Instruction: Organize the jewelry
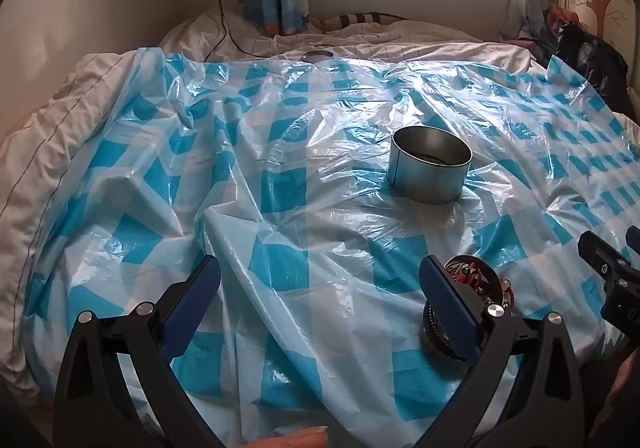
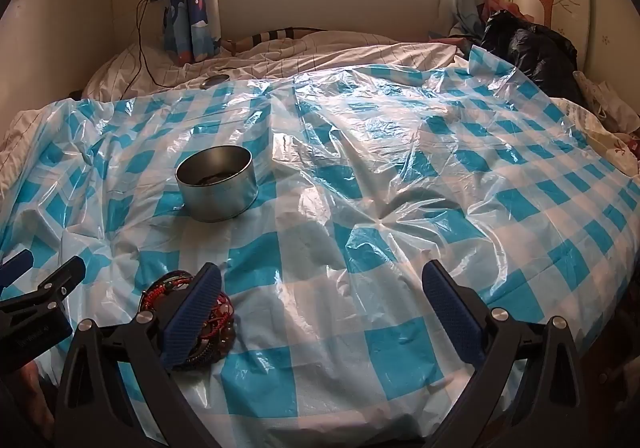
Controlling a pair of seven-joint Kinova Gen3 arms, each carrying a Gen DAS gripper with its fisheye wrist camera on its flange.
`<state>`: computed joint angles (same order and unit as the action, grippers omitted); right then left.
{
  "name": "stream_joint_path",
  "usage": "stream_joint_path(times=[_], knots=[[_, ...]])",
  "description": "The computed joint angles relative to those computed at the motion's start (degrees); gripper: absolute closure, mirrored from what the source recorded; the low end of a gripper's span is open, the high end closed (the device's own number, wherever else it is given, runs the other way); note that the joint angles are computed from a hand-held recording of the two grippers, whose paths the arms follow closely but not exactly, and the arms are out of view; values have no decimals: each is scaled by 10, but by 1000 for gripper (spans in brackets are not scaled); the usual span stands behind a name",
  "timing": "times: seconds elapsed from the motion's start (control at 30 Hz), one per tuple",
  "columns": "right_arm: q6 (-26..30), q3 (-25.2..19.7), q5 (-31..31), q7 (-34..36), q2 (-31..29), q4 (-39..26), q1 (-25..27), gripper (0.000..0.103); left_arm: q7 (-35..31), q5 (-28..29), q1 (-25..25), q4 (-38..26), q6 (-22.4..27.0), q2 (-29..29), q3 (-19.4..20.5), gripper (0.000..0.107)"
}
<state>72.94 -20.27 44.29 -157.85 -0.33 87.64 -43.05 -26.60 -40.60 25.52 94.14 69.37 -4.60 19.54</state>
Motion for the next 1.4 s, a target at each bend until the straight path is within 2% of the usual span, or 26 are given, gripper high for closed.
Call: stream_joint_path(times=[1.0, 1.23, 1.3, 1.4], knots=[[-1, 1, -1, 0, 0, 0, 0, 6, -9, 7, -1, 1, 2, -3, -4, 12], [0, 1, -1, 0, 1, 0, -1, 6, -24, 20, -14, 18, -6, -25, -6, 12], [0, 1, -1, -1, 1, 0, -1, 6, -17, 15, -18, 7, -3, -9, 8, 12], [1, 1, -1, -1, 1, 0, -1, 6, -11, 12, -12, 11, 1, -11, 4, 12]])
